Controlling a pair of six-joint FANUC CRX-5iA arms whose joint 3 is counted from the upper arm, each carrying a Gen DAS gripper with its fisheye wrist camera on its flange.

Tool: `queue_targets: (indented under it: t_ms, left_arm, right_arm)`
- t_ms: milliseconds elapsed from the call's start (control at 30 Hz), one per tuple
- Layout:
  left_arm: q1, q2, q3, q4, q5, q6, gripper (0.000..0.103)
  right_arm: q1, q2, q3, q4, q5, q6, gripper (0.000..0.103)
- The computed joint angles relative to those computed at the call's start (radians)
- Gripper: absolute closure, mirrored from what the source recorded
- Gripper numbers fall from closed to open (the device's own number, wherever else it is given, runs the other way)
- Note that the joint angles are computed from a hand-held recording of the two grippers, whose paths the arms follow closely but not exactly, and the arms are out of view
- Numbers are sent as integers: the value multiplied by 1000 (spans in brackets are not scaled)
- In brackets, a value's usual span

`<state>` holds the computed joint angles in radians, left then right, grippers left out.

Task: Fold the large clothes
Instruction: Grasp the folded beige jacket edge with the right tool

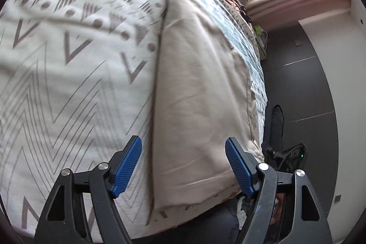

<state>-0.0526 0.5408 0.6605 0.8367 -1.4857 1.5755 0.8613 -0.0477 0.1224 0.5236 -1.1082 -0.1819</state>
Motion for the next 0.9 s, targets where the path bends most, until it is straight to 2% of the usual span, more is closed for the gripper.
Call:
queue_targets:
  t_ms: [133, 200, 267, 300, 367, 467, 633, 900]
  left_arm:
    - [4, -18, -63, 11, 3, -16, 34]
    - [0, -17, -74, 6, 0, -12, 38]
    - [-9, -10, -75, 4, -3, -9, 39]
    - [-10, -11, -76, 3, -5, -9, 39]
    - [-19, 0, -69, 4, -10, -8, 47]
    - [-34, 20, -49, 12, -27, -2, 53]
    - [-53, 31, -10, 19, -28, -1, 53]
    - [-73, 59, 40, 48, -35, -13, 53]
  right_arm:
    - [-55, 50, 84, -88, -17, 140, 41]
    - [-71, 92, 153, -123, -73, 202, 58]
    - [-73, 117, 188, -124, -120, 233, 88]
    - [-70, 118, 189, -113, -125, 234, 89]
    - [-60, 113, 182, -80, -118, 233, 93]
    - [-30, 128, 203, -2, -152, 247, 97]
    - [13, 143, 231, 100, -222, 250, 98]
    - [59, 54, 108, 154, -277, 112, 98]
